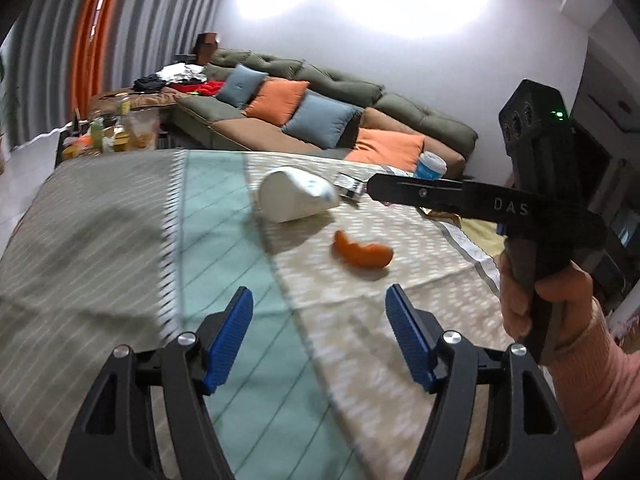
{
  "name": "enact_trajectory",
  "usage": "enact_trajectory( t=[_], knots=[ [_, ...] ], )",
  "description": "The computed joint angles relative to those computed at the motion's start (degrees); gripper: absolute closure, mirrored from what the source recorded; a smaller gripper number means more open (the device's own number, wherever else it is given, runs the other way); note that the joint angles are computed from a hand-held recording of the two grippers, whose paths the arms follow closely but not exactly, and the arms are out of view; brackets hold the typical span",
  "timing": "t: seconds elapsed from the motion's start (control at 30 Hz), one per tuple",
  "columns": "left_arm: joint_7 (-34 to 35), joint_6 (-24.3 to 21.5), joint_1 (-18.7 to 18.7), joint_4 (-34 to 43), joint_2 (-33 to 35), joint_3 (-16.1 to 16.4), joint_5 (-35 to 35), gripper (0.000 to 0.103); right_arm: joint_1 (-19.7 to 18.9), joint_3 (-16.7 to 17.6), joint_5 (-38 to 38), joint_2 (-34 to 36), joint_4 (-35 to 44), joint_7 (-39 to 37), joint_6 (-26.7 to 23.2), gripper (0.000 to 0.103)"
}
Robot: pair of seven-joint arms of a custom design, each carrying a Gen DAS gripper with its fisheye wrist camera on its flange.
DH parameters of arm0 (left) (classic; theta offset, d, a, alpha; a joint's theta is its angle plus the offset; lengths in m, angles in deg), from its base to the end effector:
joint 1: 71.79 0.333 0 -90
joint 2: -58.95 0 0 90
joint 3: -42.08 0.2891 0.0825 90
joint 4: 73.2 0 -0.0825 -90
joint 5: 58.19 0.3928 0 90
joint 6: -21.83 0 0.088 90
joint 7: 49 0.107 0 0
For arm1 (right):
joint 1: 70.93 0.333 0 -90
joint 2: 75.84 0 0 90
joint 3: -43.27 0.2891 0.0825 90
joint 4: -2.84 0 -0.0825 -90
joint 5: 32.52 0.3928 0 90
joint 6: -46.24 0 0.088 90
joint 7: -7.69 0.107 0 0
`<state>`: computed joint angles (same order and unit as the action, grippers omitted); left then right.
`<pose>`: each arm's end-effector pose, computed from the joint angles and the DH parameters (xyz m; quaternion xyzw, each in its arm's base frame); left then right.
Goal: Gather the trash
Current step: 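Move both grippers back over the remaining table trash, then grasp the second orange peel with the left gripper while the right approaches the white paper cup, then grasp the white paper cup rim with the right gripper while the left holds the peel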
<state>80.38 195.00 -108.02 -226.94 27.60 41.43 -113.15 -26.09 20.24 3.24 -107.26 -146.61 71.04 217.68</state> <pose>0.3705 -0.2016 0.4561 -0.4830 0.7495 -0.4398 0.1075 0.4326 0.1207 0.4783 -0.6919 0.5535 -0.0948 0.4538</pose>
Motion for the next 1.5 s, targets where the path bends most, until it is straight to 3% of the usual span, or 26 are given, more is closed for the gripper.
enact_trajectory(
  t=[0.1,0.27,0.43,0.73,0.8,1.0,1.23,1.5],
  knots=[
    [-0.1,-1.4,-0.4,6.4,7.6,-0.7,-0.2,0.033,-0.9,-1.8,0.6,-0.7,-0.7,-0.7,0.0,0.056],
    [-4.6,-6.8,5.3,14.3,16.3,-5.9,2.7,0.035,-0.1,-6.0,2.5,-1.4,-0.9,-3.3,-0.4,0.056],
    [-7.9,-10.2,9.5,19.9,21.6,-9.8,3.8,0.040,-0.5,-8.0,4.6,-2.0,-1.4,-5.9,-1.1,0.056],
    [-11.3,-15.0,13.8,25.5,26.9,-12.8,2.0,0.063,-1.6,-8.0,10.0,-0.3,0.0,-10.9,-3.3,0.056],
    [-11.2,-14.9,14.3,25.6,27.2,-13.2,1.0,0.070,-2.0,-7.7,11.5,0.6,0.7,-12.2,-4.1,0.056],
    [-11.3,-13.5,14.5,23.8,25.4,-13.9,2.1,0.078,-2.7,-7.1,16.8,5.0,4.7,-17.0,-8.4,0.056],
    [-8.9,-12.5,13.3,19.0,19.7,-12.2,-0.3,0.079,-4.2,-4.7,21.0,15.8,13.8,-19.6,-14.5,0.056],
    [-9.2,-10.6,12.5,11.6,11.8,-9.1,-1.0,0.079,-9.0,-1.9,26.5,24.7,21.4,-20.4,-23.3,0.056]
  ],
)
